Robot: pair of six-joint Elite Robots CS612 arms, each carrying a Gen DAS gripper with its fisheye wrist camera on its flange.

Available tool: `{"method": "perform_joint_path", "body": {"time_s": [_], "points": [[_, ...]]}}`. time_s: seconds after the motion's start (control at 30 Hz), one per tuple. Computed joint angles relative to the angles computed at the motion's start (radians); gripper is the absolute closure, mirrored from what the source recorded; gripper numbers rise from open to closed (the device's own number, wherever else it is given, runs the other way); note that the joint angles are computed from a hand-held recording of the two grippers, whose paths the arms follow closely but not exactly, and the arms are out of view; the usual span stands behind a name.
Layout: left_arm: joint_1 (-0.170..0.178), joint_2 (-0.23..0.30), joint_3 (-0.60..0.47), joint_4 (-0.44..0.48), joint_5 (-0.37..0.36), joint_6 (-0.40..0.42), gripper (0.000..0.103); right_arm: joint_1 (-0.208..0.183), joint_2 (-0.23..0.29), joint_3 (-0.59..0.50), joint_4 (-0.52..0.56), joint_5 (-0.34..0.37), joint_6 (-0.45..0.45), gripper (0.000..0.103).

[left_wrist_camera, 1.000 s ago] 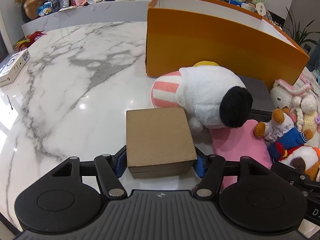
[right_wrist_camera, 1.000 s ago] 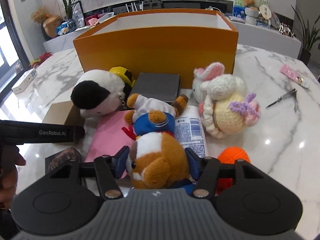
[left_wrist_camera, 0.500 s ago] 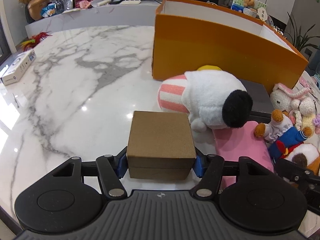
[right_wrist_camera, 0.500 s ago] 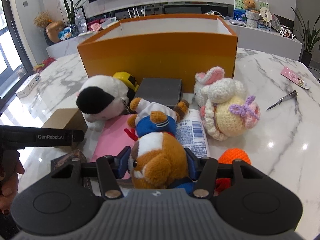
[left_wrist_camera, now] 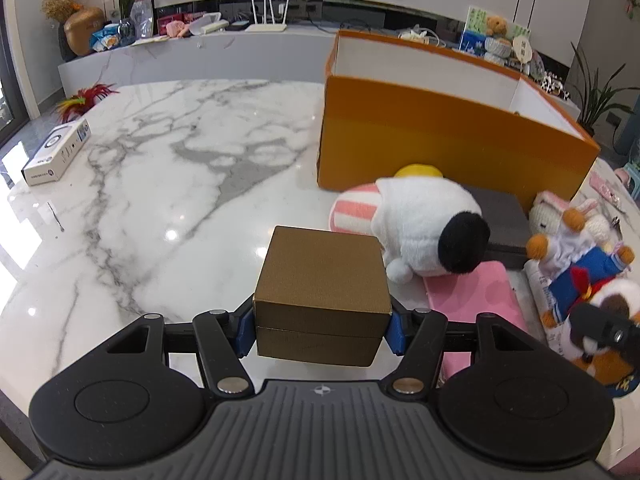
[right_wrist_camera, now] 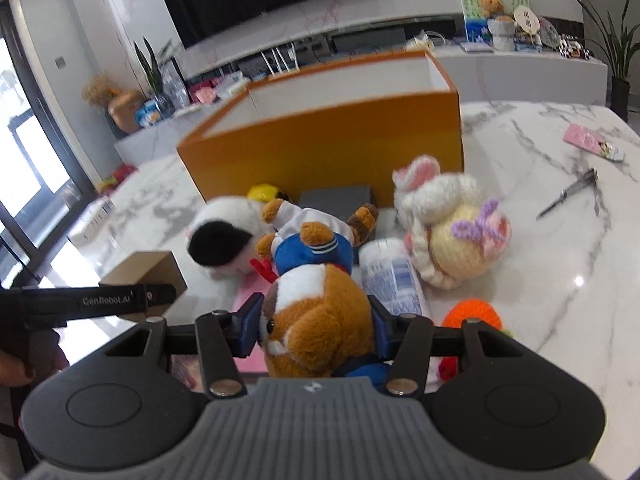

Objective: Organize objects
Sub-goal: 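Lift both held items and carry them over the orange box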

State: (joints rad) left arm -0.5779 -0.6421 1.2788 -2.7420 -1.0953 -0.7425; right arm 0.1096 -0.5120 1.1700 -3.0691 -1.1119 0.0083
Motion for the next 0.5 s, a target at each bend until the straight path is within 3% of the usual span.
{"method": "perform_joint_path", "body": {"time_s": [0.5], "points": [[-0.015,-0.025,0.039,-0.079,0.064,0.034,0.033,-0.021,-0.022,0.05,-0.104,0.078,0.067,0.048]]}}
